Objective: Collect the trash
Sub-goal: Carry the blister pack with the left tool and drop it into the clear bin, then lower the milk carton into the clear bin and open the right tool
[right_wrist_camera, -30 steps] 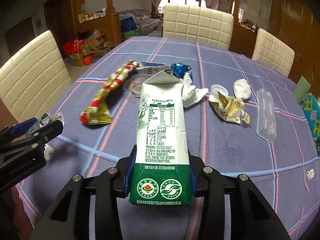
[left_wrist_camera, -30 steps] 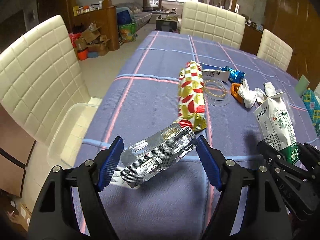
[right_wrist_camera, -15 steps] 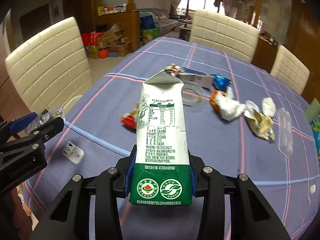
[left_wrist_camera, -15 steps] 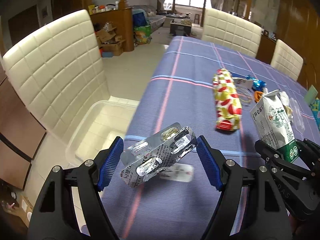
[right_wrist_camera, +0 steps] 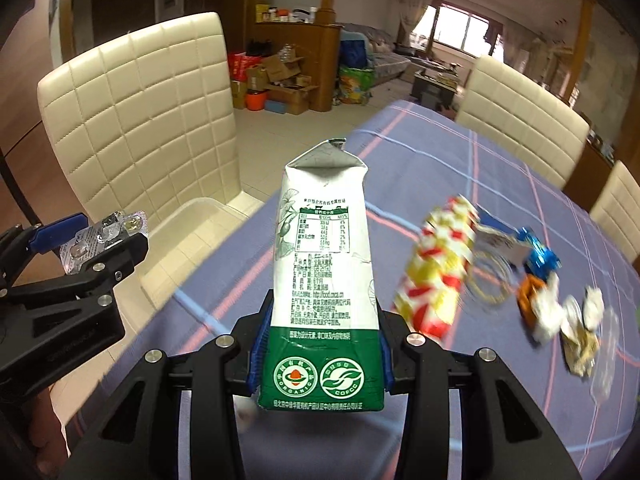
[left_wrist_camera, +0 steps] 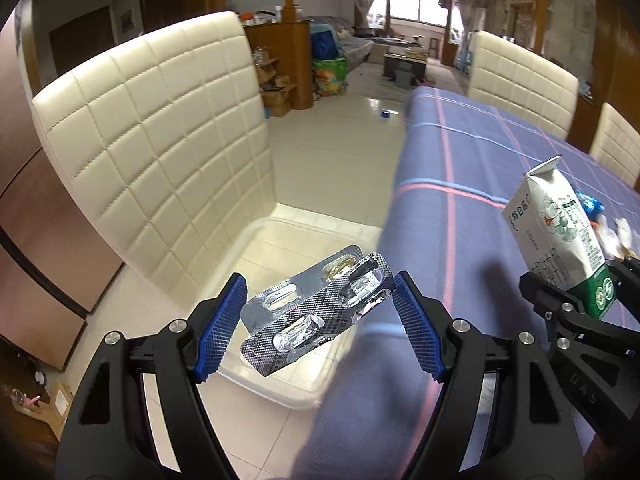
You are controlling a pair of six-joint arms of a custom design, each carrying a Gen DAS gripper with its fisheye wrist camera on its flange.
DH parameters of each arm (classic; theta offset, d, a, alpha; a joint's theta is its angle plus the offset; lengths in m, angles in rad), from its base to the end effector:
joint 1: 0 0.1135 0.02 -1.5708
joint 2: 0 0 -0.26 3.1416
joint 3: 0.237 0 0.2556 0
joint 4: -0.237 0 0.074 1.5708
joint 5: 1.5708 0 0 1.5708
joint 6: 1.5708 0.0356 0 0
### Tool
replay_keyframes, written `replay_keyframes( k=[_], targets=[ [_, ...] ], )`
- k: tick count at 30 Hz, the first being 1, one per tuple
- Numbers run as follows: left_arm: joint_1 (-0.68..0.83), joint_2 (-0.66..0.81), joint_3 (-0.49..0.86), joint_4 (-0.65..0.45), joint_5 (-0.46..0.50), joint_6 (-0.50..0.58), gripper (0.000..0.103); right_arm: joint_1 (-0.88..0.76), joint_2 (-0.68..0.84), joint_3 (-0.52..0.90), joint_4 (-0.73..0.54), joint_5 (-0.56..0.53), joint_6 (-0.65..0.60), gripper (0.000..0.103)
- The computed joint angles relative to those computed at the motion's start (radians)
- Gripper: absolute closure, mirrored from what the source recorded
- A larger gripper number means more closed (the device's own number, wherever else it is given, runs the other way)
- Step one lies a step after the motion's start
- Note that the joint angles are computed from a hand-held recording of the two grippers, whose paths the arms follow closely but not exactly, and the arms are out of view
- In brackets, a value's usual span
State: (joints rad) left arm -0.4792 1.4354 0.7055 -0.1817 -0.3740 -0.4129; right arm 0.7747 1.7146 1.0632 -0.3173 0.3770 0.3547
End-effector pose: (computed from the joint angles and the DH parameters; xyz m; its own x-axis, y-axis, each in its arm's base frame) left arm 0.2506 -0.1156 0.1655 -0.7350 -0.0390 -0.6769 -0.0702 0.9974 0.0188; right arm 0.2606 0.2368 0.1796 -0.7264 -0.2592 -0.6365 -0.2656 0.9601 -0.0878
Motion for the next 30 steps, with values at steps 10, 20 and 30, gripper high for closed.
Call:
replay_keyframes(
  k=[10, 20, 30],
  targets=[
    [0.144, 0.082, 0.014, 0.119, 0.065, 0.119, 0.004, -0.020, 0.142, 0.162, -0.016, -0.017, -0.028, 0.063],
    [0.182, 0.115, -0.002, 0.144, 0.062, 0.116, 0.003, -0.032, 0.180, 0.200, -0.027, -0.027, -0.031, 0.062],
    [0.199, 0.055, -0.058, 0.116, 0.052, 0.094, 0.003, 0.007, 0.235, 0.260, -0.036, -0.039, -0.058, 0.062]
  ],
)
